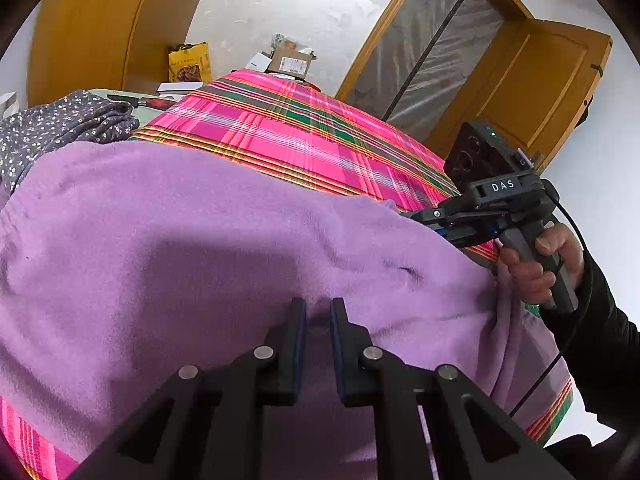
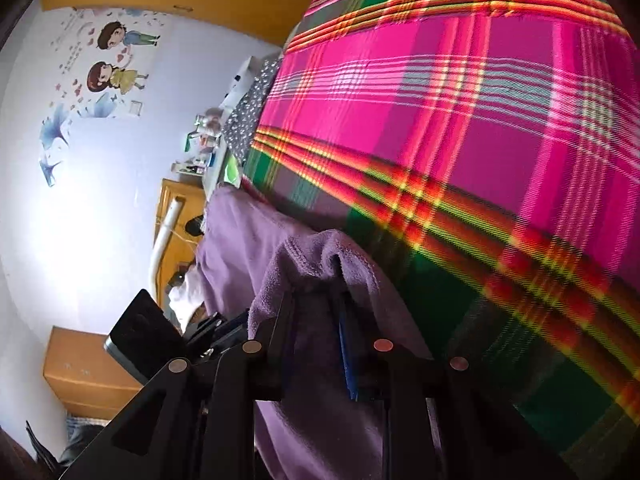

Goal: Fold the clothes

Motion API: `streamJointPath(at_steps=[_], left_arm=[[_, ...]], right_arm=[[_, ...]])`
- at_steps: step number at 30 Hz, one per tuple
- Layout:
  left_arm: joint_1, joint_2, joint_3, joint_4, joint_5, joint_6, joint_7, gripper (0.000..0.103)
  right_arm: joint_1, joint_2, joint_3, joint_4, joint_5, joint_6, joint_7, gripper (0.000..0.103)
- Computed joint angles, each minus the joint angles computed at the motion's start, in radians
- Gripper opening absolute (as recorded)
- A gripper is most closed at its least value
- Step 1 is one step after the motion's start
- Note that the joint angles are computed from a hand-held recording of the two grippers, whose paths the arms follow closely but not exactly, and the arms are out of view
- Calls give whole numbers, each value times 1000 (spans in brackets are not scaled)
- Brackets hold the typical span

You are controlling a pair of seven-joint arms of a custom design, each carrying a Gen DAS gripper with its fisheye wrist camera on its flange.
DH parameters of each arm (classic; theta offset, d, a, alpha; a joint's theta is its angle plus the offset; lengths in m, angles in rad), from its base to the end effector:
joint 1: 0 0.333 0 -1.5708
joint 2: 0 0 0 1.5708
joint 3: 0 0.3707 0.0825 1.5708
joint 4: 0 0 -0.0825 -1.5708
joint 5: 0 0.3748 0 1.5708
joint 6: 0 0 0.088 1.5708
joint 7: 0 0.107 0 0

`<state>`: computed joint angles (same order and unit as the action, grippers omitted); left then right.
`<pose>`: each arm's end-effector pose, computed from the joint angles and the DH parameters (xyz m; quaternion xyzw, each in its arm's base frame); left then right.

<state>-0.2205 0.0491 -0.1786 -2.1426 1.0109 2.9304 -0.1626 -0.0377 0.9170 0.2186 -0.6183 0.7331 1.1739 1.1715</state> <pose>0.5077 -0.2709 0.5050 -0.7637 0.4969 -0.3781 0.1638 0.7483 0.1314 0.5132 -0.8083 0.3738 0.3783 0.2528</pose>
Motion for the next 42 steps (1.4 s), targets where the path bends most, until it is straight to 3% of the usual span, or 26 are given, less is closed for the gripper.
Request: streamJointPath(at_steps=[2,5,7,12,14,17,18,20,22,30,35,37,39,42], left_arm=[[0,1,0,1,-1,-1,1,13],[0,1,1,-1,1,4,-1,13],[2,1,3,-2,8,12,-10,13],[3,1,5,-4,14,19,-17,13],[4,1,5,-5,15,21,-19,13],[5,1,6,-5,19,27,-26,13],[5,1,6,-5,19,27,-25,13],[6,2,6,-5,19,28,-24,13],[5,1,6,-5,18,28,-24,13],[6,2,6,-4,15,26,-20,13],[6,3,8,-4,18,30,-25,13],[6,4,9,-4,20,32,-29,13],[7,4,10,-4,24,37,-33,13],[8,5,13,-5,33,46,-45,13]], right_arm=[[4,-28,-5,-50,1,31,-21,22],[14,-105,-24,-179,1,121,-94,13],[8,-109,-27,-186,17,146,-119,6],[-21,-109,-21,-178,83,241,-106,4],[-26,-96,-18,-149,84,240,-85,4],[-15,-45,-10,-47,44,130,-43,9],[-9,-43,-11,-41,22,101,-48,16],[4,-96,-31,-130,-23,104,-114,29],[11,-152,-47,-223,-44,131,-186,31],[92,-426,-121,-621,-141,434,-515,34],[126,-515,-140,-758,-170,573,-641,37],[131,-534,-144,-791,-172,610,-683,34],[137,-557,-146,-830,-180,650,-730,23],[148,-579,-149,-866,-192,683,-774,16]])
